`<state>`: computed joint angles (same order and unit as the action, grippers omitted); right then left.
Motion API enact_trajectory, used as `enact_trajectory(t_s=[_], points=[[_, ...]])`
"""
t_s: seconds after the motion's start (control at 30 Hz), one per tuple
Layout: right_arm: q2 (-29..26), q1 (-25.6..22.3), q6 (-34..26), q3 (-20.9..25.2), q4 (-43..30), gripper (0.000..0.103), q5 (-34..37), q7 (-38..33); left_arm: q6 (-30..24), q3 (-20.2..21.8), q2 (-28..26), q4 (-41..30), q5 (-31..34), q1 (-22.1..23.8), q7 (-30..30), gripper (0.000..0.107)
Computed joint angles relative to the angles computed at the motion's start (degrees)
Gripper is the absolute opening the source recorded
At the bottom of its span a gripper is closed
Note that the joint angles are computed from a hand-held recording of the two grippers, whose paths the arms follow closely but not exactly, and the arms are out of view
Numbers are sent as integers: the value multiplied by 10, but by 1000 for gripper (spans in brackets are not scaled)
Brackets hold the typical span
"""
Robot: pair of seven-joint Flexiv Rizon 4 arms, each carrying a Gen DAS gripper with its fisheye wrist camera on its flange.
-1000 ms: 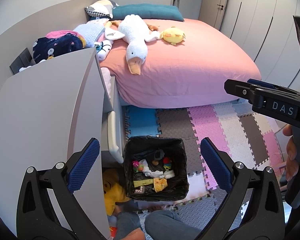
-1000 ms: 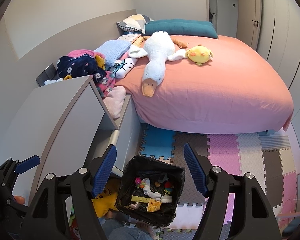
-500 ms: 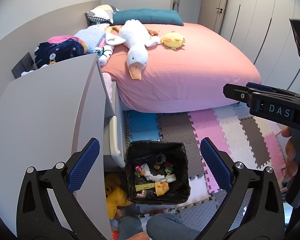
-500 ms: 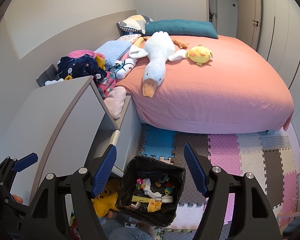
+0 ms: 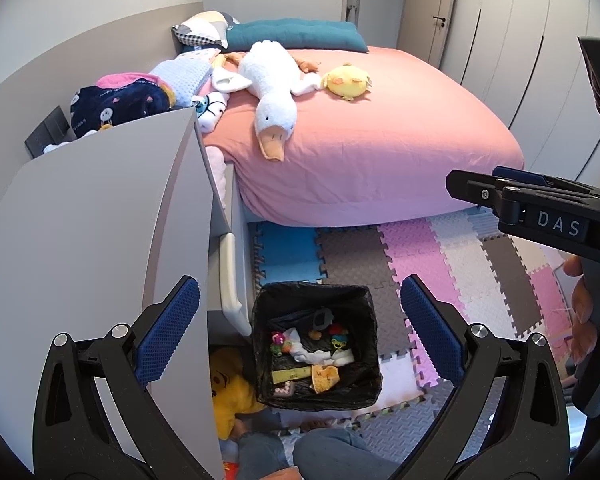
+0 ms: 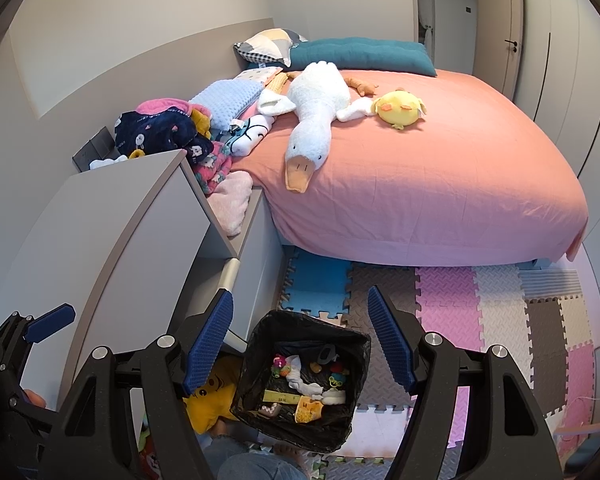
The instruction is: Collect trash
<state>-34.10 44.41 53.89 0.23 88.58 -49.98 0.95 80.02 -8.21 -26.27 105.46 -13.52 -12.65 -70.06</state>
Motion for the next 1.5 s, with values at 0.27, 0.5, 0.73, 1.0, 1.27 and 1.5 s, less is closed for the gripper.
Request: enact_trajectory(t_s=[0.27, 0.5, 0.73, 1.0, 1.27, 1.5], points=[[1, 0, 1, 0, 2, 71, -2, 1, -5, -6, 0, -2, -4, 6, 4, 97], [1, -1, 1, 1, 2, 71, -2, 2, -6, -1, 1, -2, -1, 2, 5, 97], [1, 0, 0, 0, 1, 71, -1, 2, -8, 1, 1, -3, 1, 0, 4, 97], [0, 1, -2, 1, 1, 71, -2, 1, -5, 1, 1, -1, 3, 0, 3, 97], [0, 1, -3, 2, 0, 71, 0, 0, -7, 3, 1, -2, 6, -3, 1, 97], [-1, 2, -6, 2, -2, 71, 2, 0, -6, 3, 0, -3, 7, -3, 0, 97]])
